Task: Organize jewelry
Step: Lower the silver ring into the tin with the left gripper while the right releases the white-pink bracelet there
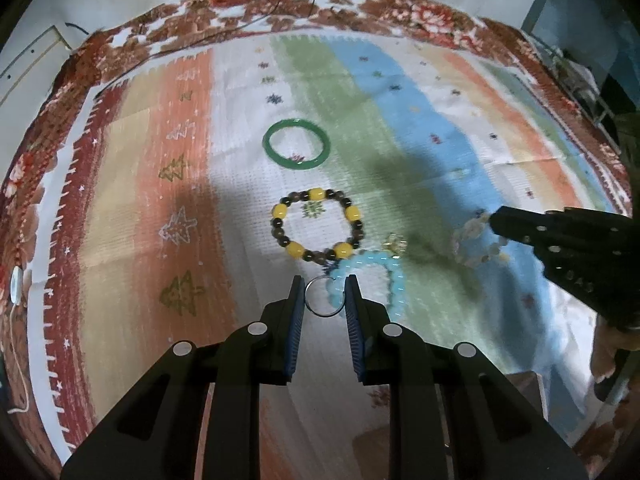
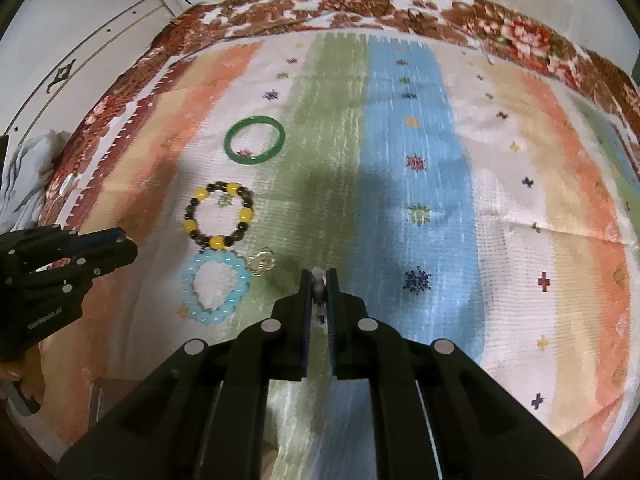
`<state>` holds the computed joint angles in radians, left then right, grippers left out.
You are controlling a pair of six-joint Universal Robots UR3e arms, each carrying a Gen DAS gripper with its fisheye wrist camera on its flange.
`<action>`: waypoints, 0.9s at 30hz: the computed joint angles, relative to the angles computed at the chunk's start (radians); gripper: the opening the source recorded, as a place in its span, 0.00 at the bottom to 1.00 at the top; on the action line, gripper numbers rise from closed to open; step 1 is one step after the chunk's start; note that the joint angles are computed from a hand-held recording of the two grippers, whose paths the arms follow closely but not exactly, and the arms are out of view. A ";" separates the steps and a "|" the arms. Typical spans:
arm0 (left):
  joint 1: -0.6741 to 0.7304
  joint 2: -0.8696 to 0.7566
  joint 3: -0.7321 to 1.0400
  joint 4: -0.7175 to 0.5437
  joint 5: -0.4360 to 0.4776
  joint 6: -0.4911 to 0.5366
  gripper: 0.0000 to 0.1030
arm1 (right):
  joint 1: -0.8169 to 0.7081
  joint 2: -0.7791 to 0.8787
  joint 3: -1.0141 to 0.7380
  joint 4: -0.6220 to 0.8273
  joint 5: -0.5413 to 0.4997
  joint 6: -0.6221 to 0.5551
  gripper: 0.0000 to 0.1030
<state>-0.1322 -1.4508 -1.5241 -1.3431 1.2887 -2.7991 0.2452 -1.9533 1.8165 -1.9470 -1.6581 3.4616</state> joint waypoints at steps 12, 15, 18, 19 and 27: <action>0.073 0.249 -0.069 -0.160 -0.113 0.073 0.19 | 0.272 -0.029 -0.133 0.055 -0.155 0.140 0.08; 0.106 0.324 -0.082 -0.231 -0.154 0.111 0.19 | 0.356 -0.031 -0.160 0.064 -0.191 0.188 0.08; 0.138 0.398 -0.096 -0.302 -0.188 0.150 0.19 | 0.451 -0.026 -0.190 0.074 -0.233 0.240 0.08; 0.147 0.419 -0.099 -0.325 -0.197 0.164 0.19 | 0.477 -0.025 -0.195 0.078 -0.244 0.257 0.08; 0.211 0.561 -0.147 -0.469 -0.229 0.250 0.19 | 0.648 -0.006 -0.196 0.091 -0.298 0.387 0.08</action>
<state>0.0791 -0.8899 -1.6707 -1.8126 1.0597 -2.5491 0.8936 -1.9594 1.6206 -1.8558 -1.9564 3.8487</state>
